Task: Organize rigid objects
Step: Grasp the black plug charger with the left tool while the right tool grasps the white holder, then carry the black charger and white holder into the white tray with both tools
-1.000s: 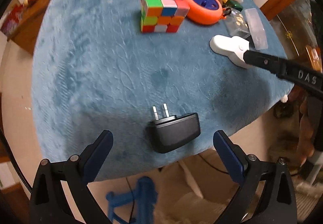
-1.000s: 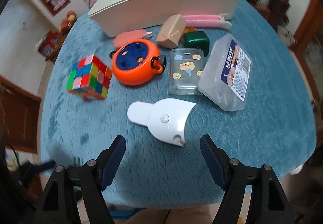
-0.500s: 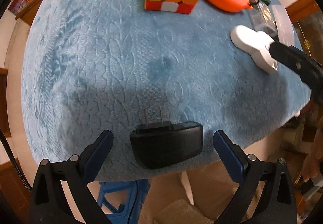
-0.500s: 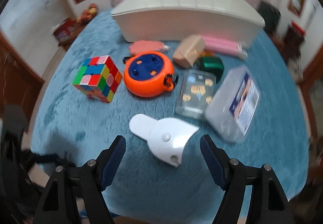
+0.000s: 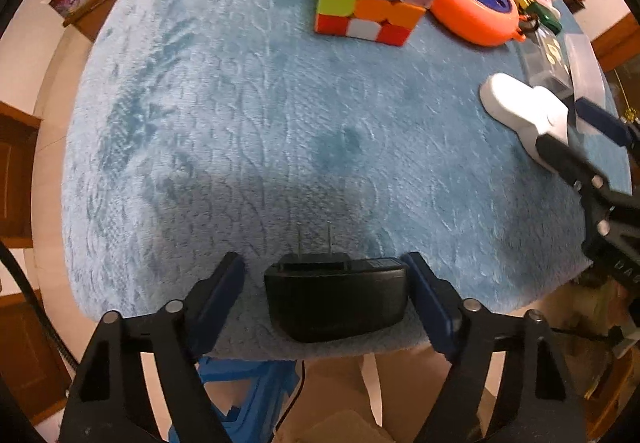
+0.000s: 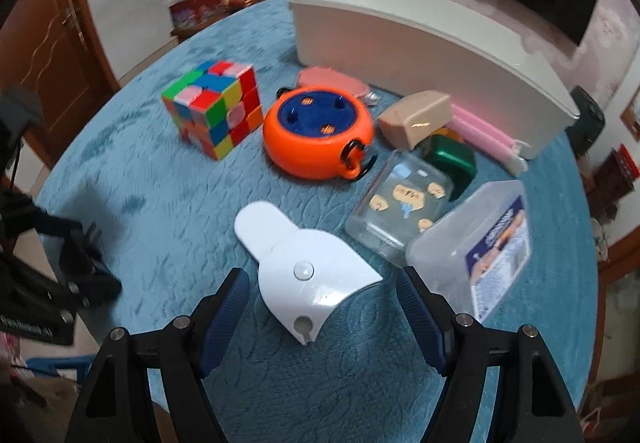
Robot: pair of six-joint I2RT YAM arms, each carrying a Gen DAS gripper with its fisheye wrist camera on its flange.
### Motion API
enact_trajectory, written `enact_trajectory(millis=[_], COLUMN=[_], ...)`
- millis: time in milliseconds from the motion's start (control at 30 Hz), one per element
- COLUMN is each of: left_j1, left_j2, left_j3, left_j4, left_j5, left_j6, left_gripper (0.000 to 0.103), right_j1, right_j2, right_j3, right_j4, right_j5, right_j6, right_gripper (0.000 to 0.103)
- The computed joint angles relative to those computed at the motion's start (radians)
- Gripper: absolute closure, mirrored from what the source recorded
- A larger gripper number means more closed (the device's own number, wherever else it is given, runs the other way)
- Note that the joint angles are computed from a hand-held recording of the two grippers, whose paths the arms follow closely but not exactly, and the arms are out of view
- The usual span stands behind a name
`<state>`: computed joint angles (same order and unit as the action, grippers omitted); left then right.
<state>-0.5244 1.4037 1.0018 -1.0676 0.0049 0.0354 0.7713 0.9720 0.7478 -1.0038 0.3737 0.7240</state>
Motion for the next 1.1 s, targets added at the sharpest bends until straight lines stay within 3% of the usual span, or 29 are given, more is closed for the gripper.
enact_trajectory(millis=[167, 267, 300, 433, 633, 900, 1100], left_j1=[-0.012, -0.01, -0.002, 0.041, 0.128, 0.162, 0.128], left_j2=[-0.015, -0.027, -0.037, -0.064, -0.019, 0.009, 0.095], left_j3=[-0.007, 0.007, 0.004, -0.005, 0.035, 0.178, 0.452], left_j4=[0.01, 0.004, 0.006, 0.003, 0.008, -0.024, -0.084], left_j5=[-0.012, -0.02, -0.016, 0.013, 0.043, 0.0, 0.004], left_j6=[-0.025, -0.03, -0.026, -0.013, 0.024, 0.081, 0.103], left_gripper=[0.025, 0.037, 0.037, 0.037, 0.037, 0.037, 0.037], right_j1=[-0.044, -0.064, -0.076, -0.106, -0.038, 0.009, -0.122], right_j2=[-0.012, -0.029, -0.03, -0.038, 0.013, -0.005, -0.039], right_j3=[-0.058, -0.077, -0.081, -0.08, -0.025, 0.111, 0.276], right_j4=[0.081, 0.116, 0.126, 0.139, 0.076, -0.022, -0.092], right_j5=[-0.047, -0.059, -0.07, -0.122, -0.073, -0.001, 0.042], right_j6=[-0.131, -0.189, -0.211, -0.269, -0.2, -0.096, -0.161], right_gripper=[0.026, 0.026, 0.027, 0.037, 0.038, 0.038, 0.038])
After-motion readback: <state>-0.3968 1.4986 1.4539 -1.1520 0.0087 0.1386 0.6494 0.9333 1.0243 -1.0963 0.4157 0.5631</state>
